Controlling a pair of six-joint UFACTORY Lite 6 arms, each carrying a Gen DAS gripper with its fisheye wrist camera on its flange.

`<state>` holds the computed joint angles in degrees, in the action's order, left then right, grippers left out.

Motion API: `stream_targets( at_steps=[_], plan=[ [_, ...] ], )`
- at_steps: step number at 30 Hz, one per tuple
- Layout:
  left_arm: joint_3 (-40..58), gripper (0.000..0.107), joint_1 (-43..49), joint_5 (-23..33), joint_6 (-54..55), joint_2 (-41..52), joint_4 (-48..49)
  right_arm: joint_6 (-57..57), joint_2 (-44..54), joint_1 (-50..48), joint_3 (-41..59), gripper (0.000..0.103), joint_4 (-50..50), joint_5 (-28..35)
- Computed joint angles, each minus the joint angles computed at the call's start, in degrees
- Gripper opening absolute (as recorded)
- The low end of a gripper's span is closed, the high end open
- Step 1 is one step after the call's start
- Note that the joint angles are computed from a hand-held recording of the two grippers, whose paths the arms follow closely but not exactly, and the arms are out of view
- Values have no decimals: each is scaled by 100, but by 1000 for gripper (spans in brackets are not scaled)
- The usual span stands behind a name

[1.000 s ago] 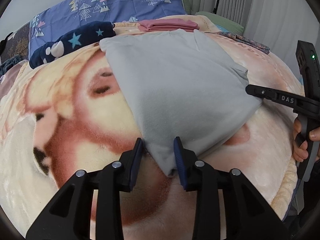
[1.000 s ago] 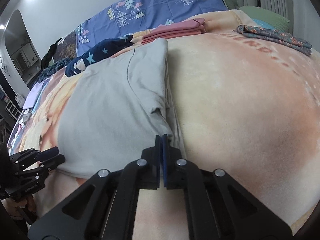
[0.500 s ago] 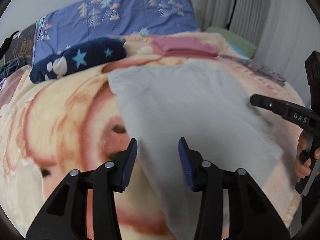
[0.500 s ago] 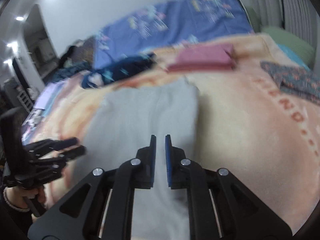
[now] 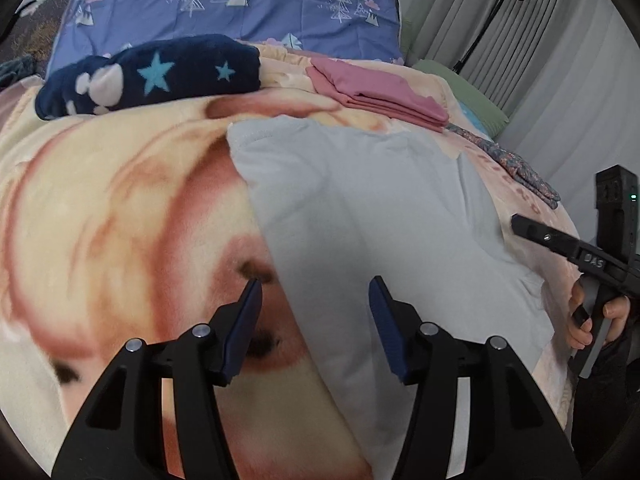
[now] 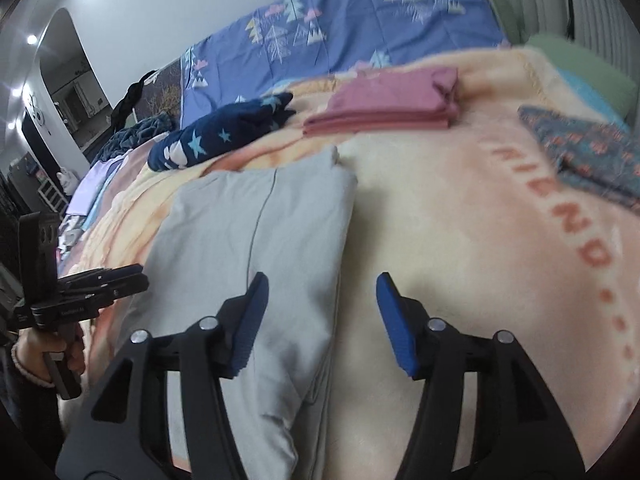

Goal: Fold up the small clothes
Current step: 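Move both open tools to the folded grey shirt's edge, then grasp the folded shirt's edge with the left tool while the right tool grasps it, then lift the folded grey shirt with both tools and carry it over the pink stack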

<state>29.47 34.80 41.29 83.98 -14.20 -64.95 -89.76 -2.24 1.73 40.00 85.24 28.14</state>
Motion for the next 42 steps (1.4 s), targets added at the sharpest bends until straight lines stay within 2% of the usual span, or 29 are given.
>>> stream_targets(
  at_steps=[1,2,6,11,15,20,22,23,24,25,26,27,32,34,38,42],
  plan=[
    [105,56,-74,76,31,233,-46,170,240,-78,163,44,-196,180],
    [192,56,-147,132,69,451,-90,257,672,-112,407,43,-266,348],
    [312,59,-422,36,439,939,-404,172,1518,-119,913,47,-296,614],
    [529,59,-171,429,587,1287,-395,616,1727,-272,1235,47,-761,1041],
    [492,59,-35,616,821,1388,-514,599,1669,-429,1194,57,-963,1415],
    [951,59,-521,370,555,1774,-677,980,2202,98,1844,62,-1099,1016],
    [1084,57,-679,226,611,1905,-823,893,2404,335,2088,55,-938,793],
    [1105,51,-746,164,730,1947,-969,857,2475,424,2187,51,-850,682],
    [1109,41,-759,150,782,1949,-1049,881,2481,468,2216,41,-795,596],
    [1062,36,-757,126,816,1857,-1103,836,2438,468,2170,27,-697,582],
    [970,24,-758,85,869,1677,-1146,586,2257,416,1984,18,-460,649],
    [845,21,-797,-6,922,1405,-1161,395,2093,366,1833,15,-326,797],
    [189,18,-1642,-1056,679,-341,-911,-73,1003,566,1086,14,175,456],
    [107,18,-1898,-1260,334,-840,-612,-158,555,582,829,14,270,470],
    [165,17,-2154,-1323,-377,-1567,-54,-307,-631,536,205,14,377,377],
    [369,17,-2434,-1304,-1072,-2050,506,-91,-1681,260,-173,13,232,575]
  ],
)
